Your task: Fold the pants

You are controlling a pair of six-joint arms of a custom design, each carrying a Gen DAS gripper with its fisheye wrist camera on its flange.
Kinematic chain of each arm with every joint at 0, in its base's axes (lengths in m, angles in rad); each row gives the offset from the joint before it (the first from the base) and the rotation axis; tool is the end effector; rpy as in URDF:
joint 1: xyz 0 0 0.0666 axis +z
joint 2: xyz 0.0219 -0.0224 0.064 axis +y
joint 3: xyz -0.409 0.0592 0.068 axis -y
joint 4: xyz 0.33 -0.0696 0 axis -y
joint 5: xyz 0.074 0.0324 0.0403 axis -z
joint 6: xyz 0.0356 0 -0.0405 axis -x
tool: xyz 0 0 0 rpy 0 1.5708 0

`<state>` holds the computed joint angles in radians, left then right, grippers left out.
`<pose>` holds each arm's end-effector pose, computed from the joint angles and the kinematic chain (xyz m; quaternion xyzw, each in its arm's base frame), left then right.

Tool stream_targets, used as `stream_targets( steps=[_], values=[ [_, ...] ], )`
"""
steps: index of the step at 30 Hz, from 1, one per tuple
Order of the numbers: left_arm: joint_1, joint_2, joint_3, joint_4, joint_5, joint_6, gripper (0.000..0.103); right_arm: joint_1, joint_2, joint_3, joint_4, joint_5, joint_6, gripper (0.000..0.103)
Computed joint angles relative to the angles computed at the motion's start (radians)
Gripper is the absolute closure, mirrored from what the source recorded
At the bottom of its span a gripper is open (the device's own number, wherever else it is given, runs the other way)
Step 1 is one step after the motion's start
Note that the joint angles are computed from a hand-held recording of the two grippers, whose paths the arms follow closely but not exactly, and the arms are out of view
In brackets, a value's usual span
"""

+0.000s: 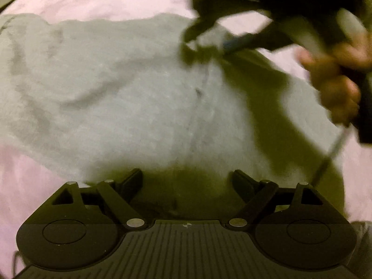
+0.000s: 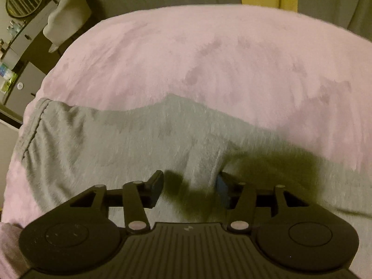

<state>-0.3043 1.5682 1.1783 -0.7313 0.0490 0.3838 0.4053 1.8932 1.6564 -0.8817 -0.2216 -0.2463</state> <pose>0.4206 -0.1343 0.3156 -0.0333 0.9740 -0.0976 0.2017 0.5339 0.2371 0.3217 -0.1016 0.9635 0.1734 0.1766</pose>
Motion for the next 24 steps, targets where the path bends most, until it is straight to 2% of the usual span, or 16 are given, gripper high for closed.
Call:
stream_targets(
  steps=[2,4,6,8,11,13,15,16,18,22,24],
  values=[
    [0.007,-0.009,-0.008,0.009,-0.039,-0.002,0.014,-0.012,-0.045,-0.058,0.056,-0.027,-0.022,0.051],
    [0.018,-0.011,-0.012,0.020,-0.034,0.007,0.014,-0.021,-0.107,-0.126,0.128,-0.030,-0.025,0.049],
    [0.019,0.005,-0.001,-0.001,-0.034,0.008,0.014,-0.008,-0.143,-0.167,0.162,-0.004,-0.010,0.040],
    [0.023,0.017,0.012,-0.015,-0.045,-0.019,0.013,0.008,-0.146,-0.164,0.104,0.016,0.014,0.036],
    [0.024,0.026,0.028,-0.028,-0.070,-0.024,0.013,0.016,-0.095,-0.124,-0.012,-0.020,0.019,0.036],
    [0.038,0.025,0.031,-0.019,-0.065,-0.027,0.013,0.034,-0.079,-0.126,0.000,0.040,0.010,0.037],
    [0.056,0.017,0.022,-0.015,-0.035,-0.028,0.013,0.056,-0.097,-0.153,0.077,0.135,0.007,0.036],
    [0.061,0.015,0.020,-0.017,-0.028,-0.030,0.013,0.058,-0.103,-0.156,0.096,0.142,-0.001,0.036],
    [0.061,0.011,0.020,-0.020,-0.036,-0.041,0.013,0.055,-0.097,-0.136,0.077,0.110,-0.024,0.035],
    [0.040,0.021,0.030,-0.012,-0.057,-0.045,0.013,0.079,-0.061,-0.088,-0.011,0.224,-0.008,0.037],
    [0.022,-0.005,0.028,-0.032,-0.060,-0.025,0.014,0.079,-0.054,-0.085,-0.013,0.246,-0.007,0.043]
  ],
)
